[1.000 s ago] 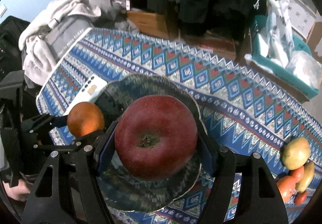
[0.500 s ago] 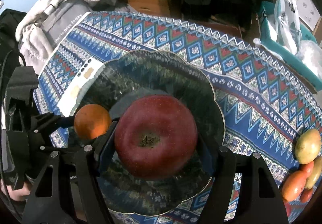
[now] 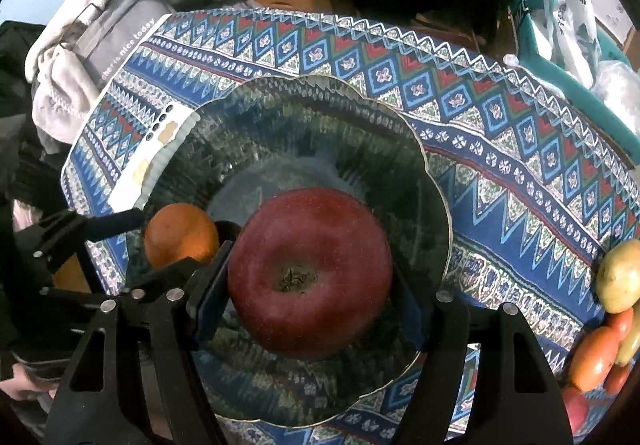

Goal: Organize fruits
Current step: 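Lower and release the orange with the left tool while the right tool releases the apple into the bowl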

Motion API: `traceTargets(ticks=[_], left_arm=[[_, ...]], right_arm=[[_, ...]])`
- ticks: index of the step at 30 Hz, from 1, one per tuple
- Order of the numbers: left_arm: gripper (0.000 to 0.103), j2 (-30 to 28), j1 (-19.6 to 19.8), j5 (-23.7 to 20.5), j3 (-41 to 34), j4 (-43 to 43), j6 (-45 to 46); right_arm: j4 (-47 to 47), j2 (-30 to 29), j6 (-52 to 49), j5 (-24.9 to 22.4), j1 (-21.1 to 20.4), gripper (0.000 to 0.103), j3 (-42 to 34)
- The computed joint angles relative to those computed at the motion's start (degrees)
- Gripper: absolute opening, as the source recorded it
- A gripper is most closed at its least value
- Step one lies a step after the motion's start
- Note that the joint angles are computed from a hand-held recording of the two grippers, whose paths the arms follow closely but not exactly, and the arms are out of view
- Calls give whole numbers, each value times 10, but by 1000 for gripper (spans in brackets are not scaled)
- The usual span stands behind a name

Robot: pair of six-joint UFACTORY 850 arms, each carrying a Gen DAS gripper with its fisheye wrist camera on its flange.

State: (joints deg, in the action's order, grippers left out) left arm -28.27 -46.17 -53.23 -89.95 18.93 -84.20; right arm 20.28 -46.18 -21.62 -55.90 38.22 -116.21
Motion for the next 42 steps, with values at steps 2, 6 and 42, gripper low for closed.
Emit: traceTargets(ticks=[2, 6, 42], left_arm=[[76, 2, 0, -8, -2, 2, 2], [76, 5, -3, -14, -2, 7, 1], [80, -52, -50, -87, -184, 131, -5]], right_arm=[[-3, -2, 4, -4, 1, 72, -1], [-1, 0, 8, -3, -1, 73, 4], [42, 173, -33, 126, -72, 72, 123]])
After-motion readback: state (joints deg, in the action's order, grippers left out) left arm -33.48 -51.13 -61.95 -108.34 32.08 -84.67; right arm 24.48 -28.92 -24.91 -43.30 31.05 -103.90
